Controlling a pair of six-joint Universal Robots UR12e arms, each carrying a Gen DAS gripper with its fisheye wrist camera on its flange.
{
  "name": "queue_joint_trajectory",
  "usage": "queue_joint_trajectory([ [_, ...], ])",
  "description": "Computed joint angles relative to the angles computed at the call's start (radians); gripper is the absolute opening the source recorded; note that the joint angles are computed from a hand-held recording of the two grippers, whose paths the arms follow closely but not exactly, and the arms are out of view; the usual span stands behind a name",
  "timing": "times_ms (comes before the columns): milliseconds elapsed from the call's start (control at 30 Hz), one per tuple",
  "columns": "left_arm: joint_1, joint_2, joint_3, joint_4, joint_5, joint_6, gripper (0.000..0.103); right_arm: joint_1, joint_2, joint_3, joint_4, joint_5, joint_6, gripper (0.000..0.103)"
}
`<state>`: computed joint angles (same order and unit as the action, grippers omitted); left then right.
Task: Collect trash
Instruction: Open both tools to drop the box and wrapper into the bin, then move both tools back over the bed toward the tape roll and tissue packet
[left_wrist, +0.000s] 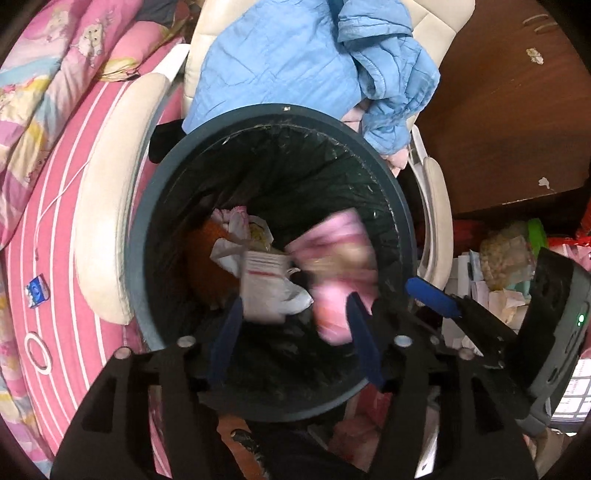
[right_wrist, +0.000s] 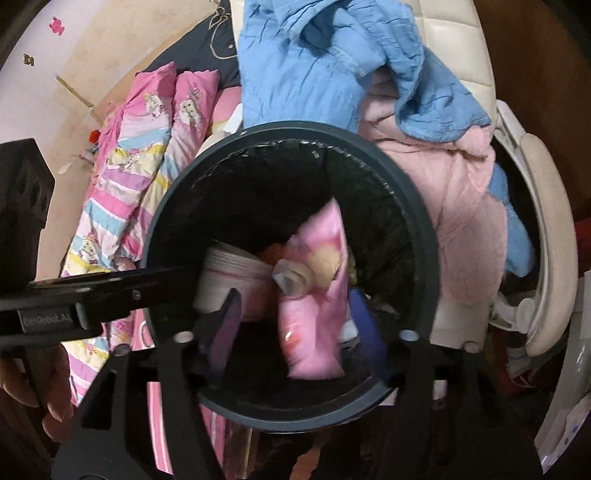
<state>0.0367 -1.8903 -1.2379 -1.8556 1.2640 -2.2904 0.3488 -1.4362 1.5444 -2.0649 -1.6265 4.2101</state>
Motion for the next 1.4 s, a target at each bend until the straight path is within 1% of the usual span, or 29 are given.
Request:
queue_joint_trajectory([
  [33, -0.001, 0.0, -0.001, 0.003, -0.002, -0.002, 0.062, -0.001, -0.004, 0.005, -0.002, -0.003, 0.006, 0.074],
  [100, -0.003, -0.001, -0.002, 0.004, -0.004, -0.006, 0.063, -0.002, -0.013, 0.015, 0.0, -0.008, 0.026, 0.077],
  [167, -0.002, 0.0, -0.002, 0.004, -0.007, -0.011, 0.067, -0.002, -0.02, 0.021, 0.001, -0.016, 0.043, 0.081],
  [300, 0.013, 0.007, -0.003, 0.007, -0.035, -0.023, 0.083, 0.004, -0.023, 0.019, -0.005, -0.028, 0.058, 0.085],
  [367, 0.025, 0.01, 0.001, 0.001, -0.053, -0.03, 0.083, 0.009, -0.019, 0.011, -0.006, -0.027, 0.052, 0.085],
  [500, 0.059, 0.02, 0.004, -0.007, -0.081, -0.039, 0.087, 0.028, -0.001, -0.017, -0.01, -0.033, 0.042, 0.086],
  [567, 0.083, 0.027, 0.003, -0.006, -0.094, -0.048, 0.087, 0.04, 0.012, -0.036, -0.014, -0.034, 0.038, 0.088],
  [700, 0.147, 0.032, 0.006, -0.009, -0.116, -0.079, 0.087, 0.064, 0.051, -0.088, -0.017, -0.023, 0.014, 0.089],
  [900, 0.242, 0.028, 0.019, -0.004, -0.123, -0.114, 0.087, 0.115, 0.138, -0.211, -0.001, -0.02, -0.032, 0.092],
  [1067, 0.332, 0.01, 0.048, -0.008, -0.128, -0.136, 0.087, 0.162, 0.235, -0.352, 0.037, -0.018, -0.083, 0.094],
  [1133, 0.371, -0.001, 0.062, -0.015, -0.129, -0.141, 0.087, 0.181, 0.289, -0.434, 0.083, -0.007, -0.102, 0.095],
  [1267, 0.441, -0.023, 0.085, -0.024, -0.122, -0.153, 0.087, 0.218, 0.384, -0.574, 0.13, 0.008, -0.157, 0.095],
  [1333, 0.476, -0.041, 0.103, -0.032, -0.116, -0.16, 0.087, 0.237, 0.449, -0.678, 0.195, 0.012, -0.193, 0.095],
  [1400, 0.506, -0.06, 0.12, -0.032, -0.106, -0.169, 0.087, 0.251, 0.499, -0.758, 0.233, 0.016, -0.22, 0.095],
])
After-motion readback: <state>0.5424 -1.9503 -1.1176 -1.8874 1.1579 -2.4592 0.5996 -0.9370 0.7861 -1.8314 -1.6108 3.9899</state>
